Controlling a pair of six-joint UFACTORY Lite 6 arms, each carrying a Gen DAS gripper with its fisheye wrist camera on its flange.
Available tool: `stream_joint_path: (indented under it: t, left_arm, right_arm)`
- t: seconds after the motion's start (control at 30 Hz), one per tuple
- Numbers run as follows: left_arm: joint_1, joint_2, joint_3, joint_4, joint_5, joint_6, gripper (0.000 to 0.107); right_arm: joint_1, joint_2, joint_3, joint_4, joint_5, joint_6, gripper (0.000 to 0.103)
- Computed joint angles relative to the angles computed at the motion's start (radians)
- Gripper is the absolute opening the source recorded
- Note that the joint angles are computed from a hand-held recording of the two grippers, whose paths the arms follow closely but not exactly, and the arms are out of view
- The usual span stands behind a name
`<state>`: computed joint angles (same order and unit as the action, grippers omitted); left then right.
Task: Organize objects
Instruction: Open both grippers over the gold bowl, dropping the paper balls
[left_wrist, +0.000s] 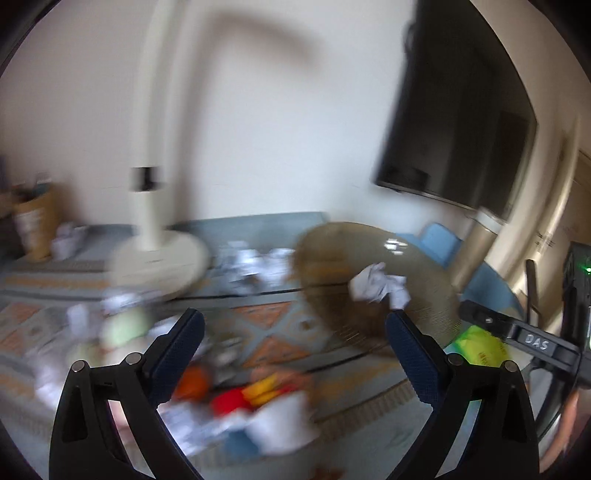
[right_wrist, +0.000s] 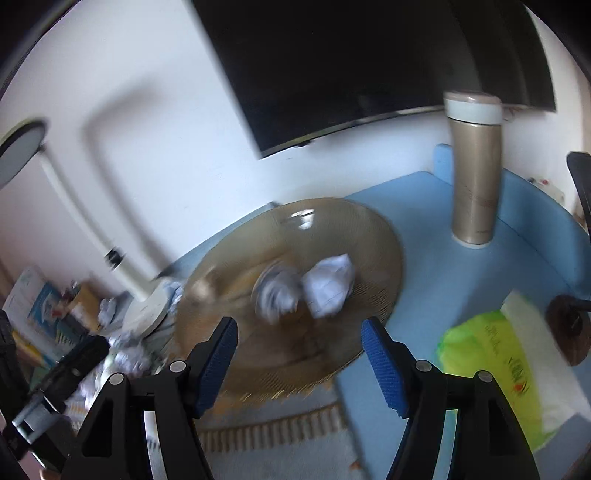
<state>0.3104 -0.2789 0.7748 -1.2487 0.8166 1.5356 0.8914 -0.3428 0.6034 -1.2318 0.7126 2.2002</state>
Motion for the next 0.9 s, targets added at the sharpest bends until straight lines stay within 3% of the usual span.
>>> stream_joint_path:
  t: [0.17,0.27,0.37,0.47,0.57,0.67,0.9]
  left_arm:
    - [0.427,-0.003,-0.061,-0.011,0.087,0.241,0.102]
    - [0.57,0.139,-0.032,-0.058,0.012,0.396,0.102]
    - [0.599,0.265,-0.023,-0.287,-0.166,0.649,0.102]
    - [0.615,0.391,0.043,-0.349,-0.209,0.714,0.102]
    - [0.643,0.477,0.142,-0.231,-0.143,0.568,0.102]
    - [0.625,0.49,0.152,-0.179,-0.152,0.544,0.102]
    - [0.641,0.44,0.088,-0.203,-0.106,0.638,0.102]
  right_arm:
    - [0.22,0.223,0.157,-0.101,0.054,0.097,0.071]
    - [0.311,0.44,0.288,-0.182,0.07,0.182,0.082]
    - [0.353,0.617,0.398,-0.226,0.103,0.222,0.085]
    - [0.358,0.78,0.518,-0.195,0.122,0.177,0.085]
    - [0.348,0.831,0.563,-0.146,0.112,0.128,0.085]
    - [0.318,0.834,0.559,-0.143,0.079,0.125,0.092]
    - [0.311,0.874,0.611,-0.095,0.082,0.048,0.092]
